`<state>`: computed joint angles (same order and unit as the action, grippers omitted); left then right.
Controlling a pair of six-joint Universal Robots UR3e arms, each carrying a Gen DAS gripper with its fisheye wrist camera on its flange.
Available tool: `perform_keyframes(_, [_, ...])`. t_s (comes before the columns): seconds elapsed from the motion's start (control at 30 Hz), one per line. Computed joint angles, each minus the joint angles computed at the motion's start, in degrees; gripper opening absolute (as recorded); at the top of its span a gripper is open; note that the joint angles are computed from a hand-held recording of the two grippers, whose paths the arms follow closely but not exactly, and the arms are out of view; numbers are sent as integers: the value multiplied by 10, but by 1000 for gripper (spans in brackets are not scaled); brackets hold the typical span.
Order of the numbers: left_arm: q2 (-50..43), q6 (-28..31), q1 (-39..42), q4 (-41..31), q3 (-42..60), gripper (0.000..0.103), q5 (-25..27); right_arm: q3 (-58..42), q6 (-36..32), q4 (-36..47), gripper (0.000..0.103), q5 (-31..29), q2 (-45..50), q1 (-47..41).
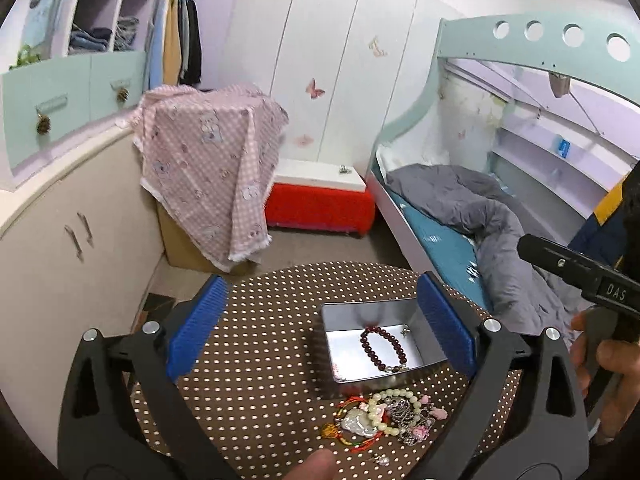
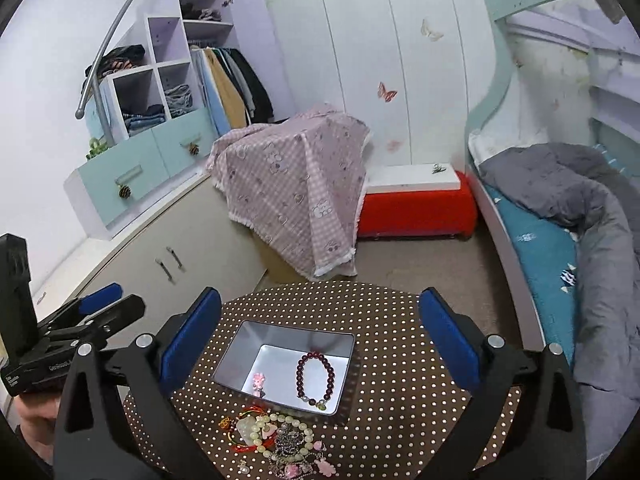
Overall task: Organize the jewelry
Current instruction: 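Lower the red bead bracelet into the grey tray and open the right tool, then move the right tool back to the jewelry pile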
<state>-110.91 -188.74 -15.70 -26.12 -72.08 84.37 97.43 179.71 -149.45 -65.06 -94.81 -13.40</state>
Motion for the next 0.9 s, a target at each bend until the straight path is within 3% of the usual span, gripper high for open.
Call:
perform_keyframes(0.37, [87, 18, 4, 54, -103, 94, 10, 69, 18, 0, 95, -30, -102, -5])
perform_keyframes(0.9, [171, -9, -36, 126, -263, 94, 97, 191, -21, 24, 95, 41, -244, -78])
